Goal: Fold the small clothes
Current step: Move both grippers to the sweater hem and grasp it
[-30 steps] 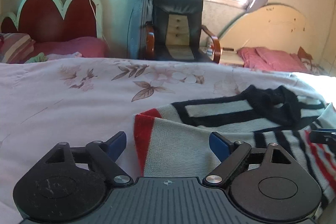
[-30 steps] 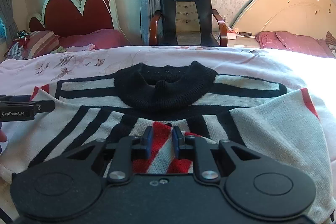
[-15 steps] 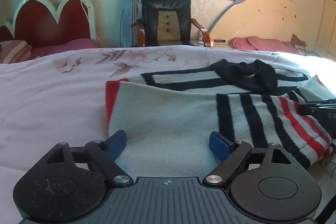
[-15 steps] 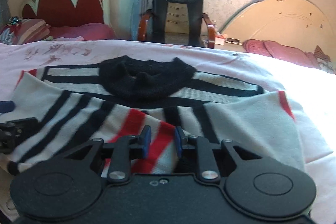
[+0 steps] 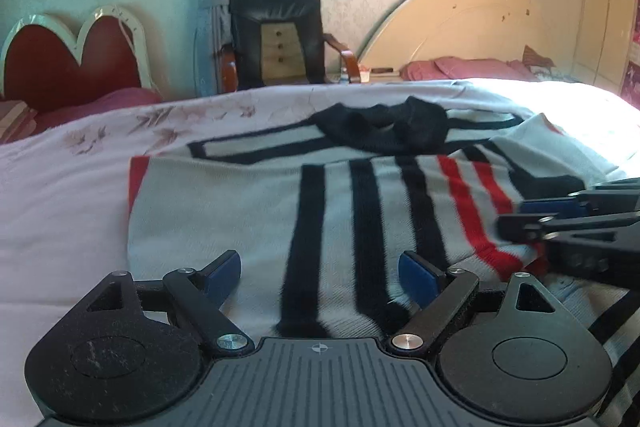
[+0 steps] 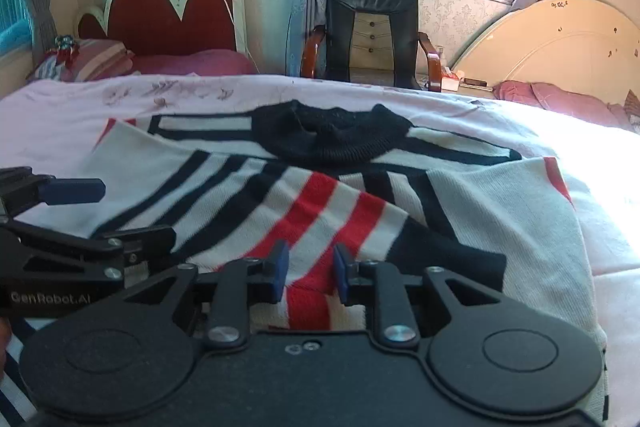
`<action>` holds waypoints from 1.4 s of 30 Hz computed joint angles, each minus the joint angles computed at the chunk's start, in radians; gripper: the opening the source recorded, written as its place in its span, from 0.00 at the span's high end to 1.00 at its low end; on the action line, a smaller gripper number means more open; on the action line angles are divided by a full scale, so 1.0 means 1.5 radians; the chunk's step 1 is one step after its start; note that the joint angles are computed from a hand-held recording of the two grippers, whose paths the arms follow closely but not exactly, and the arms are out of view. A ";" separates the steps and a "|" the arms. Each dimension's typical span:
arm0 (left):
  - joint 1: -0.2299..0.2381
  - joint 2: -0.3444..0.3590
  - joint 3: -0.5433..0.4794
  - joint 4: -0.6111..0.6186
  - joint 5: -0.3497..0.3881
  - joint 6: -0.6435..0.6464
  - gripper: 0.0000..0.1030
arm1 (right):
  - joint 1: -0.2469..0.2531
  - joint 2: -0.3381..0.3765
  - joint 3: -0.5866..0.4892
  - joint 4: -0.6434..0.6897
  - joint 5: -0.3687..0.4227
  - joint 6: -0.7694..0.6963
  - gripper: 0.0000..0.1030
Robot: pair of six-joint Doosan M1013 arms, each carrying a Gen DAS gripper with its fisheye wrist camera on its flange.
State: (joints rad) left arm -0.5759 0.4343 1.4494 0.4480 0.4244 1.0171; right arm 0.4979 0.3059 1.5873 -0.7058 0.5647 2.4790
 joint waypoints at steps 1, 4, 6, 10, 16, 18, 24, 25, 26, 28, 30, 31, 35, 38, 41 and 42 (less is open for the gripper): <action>0.006 -0.007 0.014 0.007 -0.010 -0.019 0.16 | -0.001 -0.005 0.010 -0.015 0.008 0.017 0.77; 0.015 -0.024 0.044 0.048 -0.024 -0.055 0.16 | -0.008 -0.030 0.039 -0.084 0.052 0.114 0.77; 0.014 -0.022 0.041 0.050 -0.019 -0.051 0.16 | -0.022 -0.042 0.054 -0.074 0.052 0.141 0.76; 0.006 -0.011 0.025 0.081 0.005 -0.084 0.15 | -0.028 -0.039 0.052 -0.056 0.048 0.119 0.72; 0.004 -0.055 0.067 0.123 0.017 -0.109 0.15 | -0.038 -0.069 0.068 -0.003 0.043 0.115 0.71; 0.007 -0.076 0.094 0.124 0.028 -0.122 0.15 | -0.040 -0.086 0.085 -0.001 0.046 0.115 0.72; 0.007 -0.155 0.190 0.076 0.050 -0.139 0.15 | -0.055 -0.169 0.172 0.061 -0.022 0.122 0.71; 0.005 -0.168 0.204 0.055 0.056 -0.139 0.15 | -0.057 -0.183 0.185 0.086 -0.028 0.110 0.71; 0.003 -0.179 0.218 0.029 0.059 -0.136 0.16 | -0.060 -0.200 0.201 0.118 -0.037 0.096 0.71; 0.001 -0.204 0.247 -0.025 0.049 -0.133 0.22 | -0.066 -0.231 0.231 0.177 -0.052 0.073 0.71; -0.003 -0.226 0.269 -0.065 0.042 -0.134 0.25 | -0.073 -0.261 0.259 0.246 -0.064 0.038 0.70; -0.001 -0.236 0.280 -0.111 0.032 -0.115 0.26 | -0.077 -0.277 0.273 0.279 -0.068 0.022 0.70; 0.016 -0.267 0.316 -0.395 -0.003 0.058 0.30 | -0.100 -0.335 0.330 0.470 -0.085 -0.112 0.70; 0.019 -0.285 0.343 -0.532 -0.010 0.134 0.41 | -0.108 -0.364 0.357 0.563 -0.080 -0.190 0.70; 0.014 -0.303 0.381 -0.650 -0.049 0.181 0.42 | -0.123 -0.392 0.392 0.727 -0.081 -0.303 0.70; 0.013 -0.307 0.392 -0.691 -0.065 0.197 0.42 | -0.127 -0.400 0.403 0.786 -0.081 -0.345 0.70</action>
State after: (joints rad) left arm -0.5560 -0.0265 2.0375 -0.5882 0.3268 1.3131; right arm 0.3073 -0.2942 2.1920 0.4731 0.4434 1.9618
